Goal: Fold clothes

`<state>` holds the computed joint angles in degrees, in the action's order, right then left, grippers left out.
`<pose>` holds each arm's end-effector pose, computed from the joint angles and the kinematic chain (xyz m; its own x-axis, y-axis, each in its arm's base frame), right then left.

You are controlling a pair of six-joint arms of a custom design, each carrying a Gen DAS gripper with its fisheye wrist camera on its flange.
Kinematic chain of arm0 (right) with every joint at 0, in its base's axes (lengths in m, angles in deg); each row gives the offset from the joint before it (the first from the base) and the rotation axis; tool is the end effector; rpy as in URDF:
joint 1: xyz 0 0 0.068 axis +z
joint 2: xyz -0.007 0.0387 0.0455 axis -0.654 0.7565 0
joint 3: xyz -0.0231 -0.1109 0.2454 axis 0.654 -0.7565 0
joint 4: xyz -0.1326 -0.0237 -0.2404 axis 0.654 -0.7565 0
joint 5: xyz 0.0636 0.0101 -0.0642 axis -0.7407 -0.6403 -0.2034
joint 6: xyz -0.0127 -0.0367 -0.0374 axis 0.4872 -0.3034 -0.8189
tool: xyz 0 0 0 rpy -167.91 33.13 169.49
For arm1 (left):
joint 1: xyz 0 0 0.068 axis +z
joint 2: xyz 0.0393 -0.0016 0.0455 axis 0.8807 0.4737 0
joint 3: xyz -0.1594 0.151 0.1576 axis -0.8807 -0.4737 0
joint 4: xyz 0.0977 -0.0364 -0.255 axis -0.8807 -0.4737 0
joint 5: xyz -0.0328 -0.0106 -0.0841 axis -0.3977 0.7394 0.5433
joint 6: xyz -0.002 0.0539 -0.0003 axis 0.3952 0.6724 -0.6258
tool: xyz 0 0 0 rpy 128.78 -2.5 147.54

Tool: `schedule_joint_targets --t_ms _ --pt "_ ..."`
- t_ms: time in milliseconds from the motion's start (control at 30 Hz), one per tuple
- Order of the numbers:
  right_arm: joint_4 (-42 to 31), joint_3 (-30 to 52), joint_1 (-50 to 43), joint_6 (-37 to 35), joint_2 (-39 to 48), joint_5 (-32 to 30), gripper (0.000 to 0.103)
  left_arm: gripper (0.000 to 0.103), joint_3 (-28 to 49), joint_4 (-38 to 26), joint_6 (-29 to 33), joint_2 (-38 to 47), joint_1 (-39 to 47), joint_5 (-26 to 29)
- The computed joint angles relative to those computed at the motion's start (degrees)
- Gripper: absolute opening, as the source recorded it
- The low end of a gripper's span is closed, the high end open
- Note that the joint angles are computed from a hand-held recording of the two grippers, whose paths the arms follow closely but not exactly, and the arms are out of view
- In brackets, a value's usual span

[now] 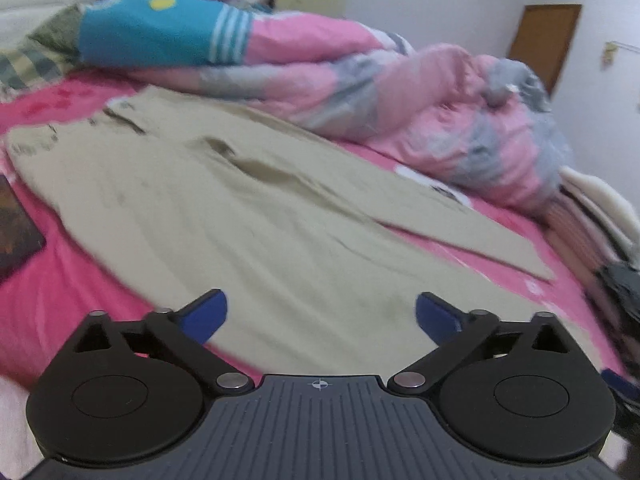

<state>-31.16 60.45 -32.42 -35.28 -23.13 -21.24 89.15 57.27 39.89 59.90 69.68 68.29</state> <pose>0.1640 0.0168 0.1144 -0.4024 0.2157 -0.8897 0.1602 0.9734 0.1636 0.3290 0.0298 0.1259 -0.5916 -0.0993 -0.8001 0.2208 0.9345 -0.2792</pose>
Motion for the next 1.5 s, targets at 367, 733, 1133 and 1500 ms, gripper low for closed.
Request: schedule_joint_targets --t_ms 367,733,1133,1500 --pt "9.3 24.2 12.0 -1.0 40.2 8.2 0.103 0.103 12.1 3.3 2.5 13.9 -4.0 -21.0" --pt "3.1 37.1 14.4 -0.9 56.9 7.0 0.103 0.103 17.5 4.5 6.9 22.5 0.8 -13.8" --pt "5.2 36.0 13.2 -9.5 52.7 5.3 0.103 0.103 19.2 8.8 7.1 26.0 5.6 -0.5" --pt "-4.1 61.7 16.2 -9.3 72.7 0.7 0.062 0.103 20.8 9.1 4.0 26.8 8.0 1.0"
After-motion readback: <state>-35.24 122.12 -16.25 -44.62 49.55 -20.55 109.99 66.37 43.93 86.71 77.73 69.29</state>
